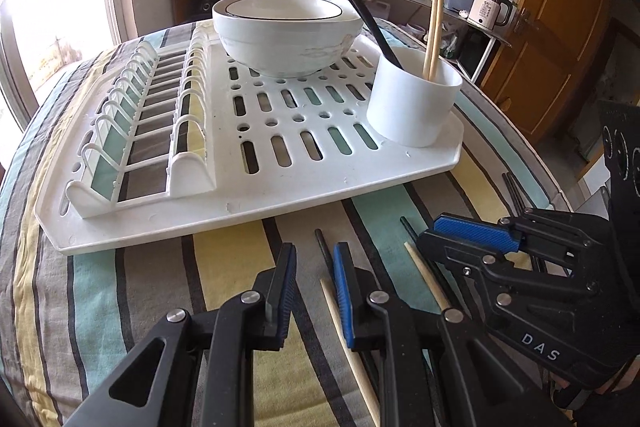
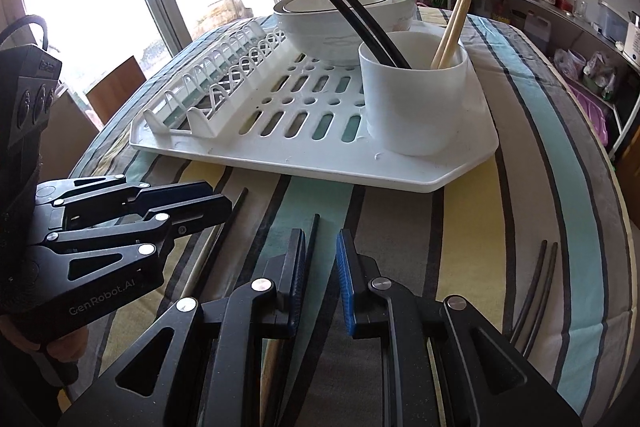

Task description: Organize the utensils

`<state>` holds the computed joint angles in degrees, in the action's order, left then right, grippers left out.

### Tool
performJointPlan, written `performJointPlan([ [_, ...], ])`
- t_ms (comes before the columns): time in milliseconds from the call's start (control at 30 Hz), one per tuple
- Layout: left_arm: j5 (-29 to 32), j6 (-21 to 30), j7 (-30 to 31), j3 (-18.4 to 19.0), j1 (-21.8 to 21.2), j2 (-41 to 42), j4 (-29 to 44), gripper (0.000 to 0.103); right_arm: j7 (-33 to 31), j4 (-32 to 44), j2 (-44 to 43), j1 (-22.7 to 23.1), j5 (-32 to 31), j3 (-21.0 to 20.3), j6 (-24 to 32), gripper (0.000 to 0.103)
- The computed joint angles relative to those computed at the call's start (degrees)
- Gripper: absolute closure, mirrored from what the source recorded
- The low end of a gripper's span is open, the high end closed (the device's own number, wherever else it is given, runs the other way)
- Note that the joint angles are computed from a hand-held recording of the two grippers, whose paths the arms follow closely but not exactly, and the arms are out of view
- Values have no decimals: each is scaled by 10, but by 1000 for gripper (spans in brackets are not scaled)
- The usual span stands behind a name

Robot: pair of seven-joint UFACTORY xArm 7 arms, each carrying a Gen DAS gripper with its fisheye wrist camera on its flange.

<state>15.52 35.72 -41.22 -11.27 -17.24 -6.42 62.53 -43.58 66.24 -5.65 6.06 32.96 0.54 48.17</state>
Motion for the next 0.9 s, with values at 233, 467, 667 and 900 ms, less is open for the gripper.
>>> performJointPlan([
  [233,-7,1,19,3,-4,20,18,84,-3,-9,-6,-1,-22,1,-17,86],
  [467,-1,12,23,3,-13,32,31,84,0,-13,-8,-3,-36,-3,-22,91],
  [667,17,33,27,2,-21,46,52,84,2,-11,-7,-6,-40,-5,-22,95],
  [900,42,60,26,4,-34,66,81,84,6,-11,-7,-7,-45,-4,-23,95],
])
